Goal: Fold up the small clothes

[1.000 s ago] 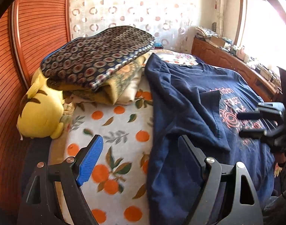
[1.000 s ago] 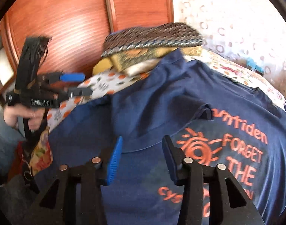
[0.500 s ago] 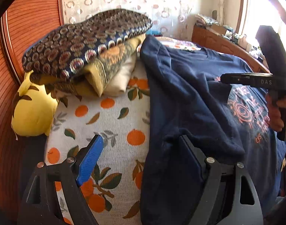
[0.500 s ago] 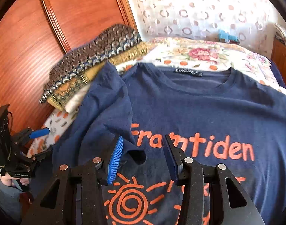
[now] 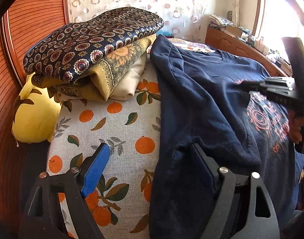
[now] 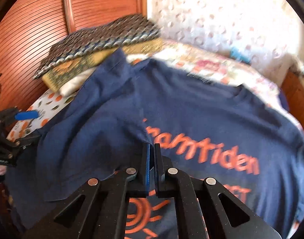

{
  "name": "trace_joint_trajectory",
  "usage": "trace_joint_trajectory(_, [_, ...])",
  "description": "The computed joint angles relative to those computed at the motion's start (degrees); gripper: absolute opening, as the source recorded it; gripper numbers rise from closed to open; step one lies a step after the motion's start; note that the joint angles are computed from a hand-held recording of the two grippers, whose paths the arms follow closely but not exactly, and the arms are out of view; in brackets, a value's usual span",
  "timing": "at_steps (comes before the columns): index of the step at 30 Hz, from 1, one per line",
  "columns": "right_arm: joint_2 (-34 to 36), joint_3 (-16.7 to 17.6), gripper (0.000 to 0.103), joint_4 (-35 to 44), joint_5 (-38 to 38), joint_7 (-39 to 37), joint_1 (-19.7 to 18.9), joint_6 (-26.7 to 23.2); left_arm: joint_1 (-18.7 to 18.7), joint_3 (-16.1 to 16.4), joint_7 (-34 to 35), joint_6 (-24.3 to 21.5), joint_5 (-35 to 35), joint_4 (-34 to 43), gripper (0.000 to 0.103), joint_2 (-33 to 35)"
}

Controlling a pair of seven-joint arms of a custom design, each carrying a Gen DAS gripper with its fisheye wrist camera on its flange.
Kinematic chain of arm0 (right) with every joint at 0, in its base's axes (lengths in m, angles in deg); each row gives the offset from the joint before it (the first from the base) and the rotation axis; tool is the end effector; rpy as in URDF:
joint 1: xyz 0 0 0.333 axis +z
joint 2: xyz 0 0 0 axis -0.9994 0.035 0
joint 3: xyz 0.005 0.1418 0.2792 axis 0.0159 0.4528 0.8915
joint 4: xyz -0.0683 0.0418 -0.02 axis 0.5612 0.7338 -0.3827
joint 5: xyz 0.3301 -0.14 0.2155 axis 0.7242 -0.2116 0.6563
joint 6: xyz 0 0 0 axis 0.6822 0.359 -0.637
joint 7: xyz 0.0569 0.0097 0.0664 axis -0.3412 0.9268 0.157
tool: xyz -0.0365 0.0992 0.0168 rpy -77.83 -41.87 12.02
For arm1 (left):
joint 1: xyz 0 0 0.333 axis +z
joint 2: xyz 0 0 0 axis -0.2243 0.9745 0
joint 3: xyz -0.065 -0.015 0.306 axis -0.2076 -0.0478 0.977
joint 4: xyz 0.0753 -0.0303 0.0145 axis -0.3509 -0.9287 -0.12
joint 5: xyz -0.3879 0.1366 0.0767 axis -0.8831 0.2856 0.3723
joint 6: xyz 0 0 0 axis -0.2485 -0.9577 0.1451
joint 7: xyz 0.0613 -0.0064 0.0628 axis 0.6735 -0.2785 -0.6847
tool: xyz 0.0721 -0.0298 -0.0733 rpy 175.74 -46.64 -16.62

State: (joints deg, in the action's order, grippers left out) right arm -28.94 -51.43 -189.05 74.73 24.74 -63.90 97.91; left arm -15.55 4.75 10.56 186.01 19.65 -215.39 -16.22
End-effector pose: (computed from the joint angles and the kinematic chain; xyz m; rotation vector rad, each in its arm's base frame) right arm 0.5179 0.2484 0.4275 -2.2080 0.9150 -0.4218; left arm 0.3490 -0.2442 0.3750 -1.9025 1.6997 -0.6924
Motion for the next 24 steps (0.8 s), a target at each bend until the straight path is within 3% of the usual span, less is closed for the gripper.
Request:
trace_joint_trajectory(3, [0.0,-0.2,0.003,0.2,3.4,-1.2,0.1,3.1,0.0,0.0,-0.1,0.1,0.0,-0.1,0.083,-0.1])
trace_joint_trajectory(5, [-0.4,-0.6,0.003,0.4,7.4,-4.8,0.2,2.3,0.6,-0.6,-0.8,0.3,0.6,-0.2,0.083,-0.6])
trace_joint_trajectory(7, [-1.4,-1.1,0.01,-0.1,9.0,-5.6,-0.1,1.1,1.0,-1.4,-1.7,-0.1,1.2,-0.5,0.083,-2.0])
trace_joint_trajectory(12, [-8.8,-5.7,0.049,-5.4,24.6,-20.2,-0.2,-1.8,1.1,-3.3,-3.5,1.2,1.7,0.3,0.083,-4.7])
trace_joint_trajectory(14, [-11.3,-7.4,0.052,-8.0,27.6,-23.0,-1.2,0.0,1.8,-4.8,-3.4,1.3,2.4,2.1,0.083,-4.2])
trace_joint_trajectory(20, [-14.4,-12.8,0.052,-12.6,20.2,-16.9,-8.3,-1.3,7.4,-11.4,-5.3,5.6,7.8,10.4,0.083,3.0])
trace_joint_trajectory(24, [-11.8,-15.4,0.052,-11.8,16.5,-11.6,-11.8,-1.8,10.4,-15.0,-8.3,4.2,14.2,16.5,0.083,10.1])
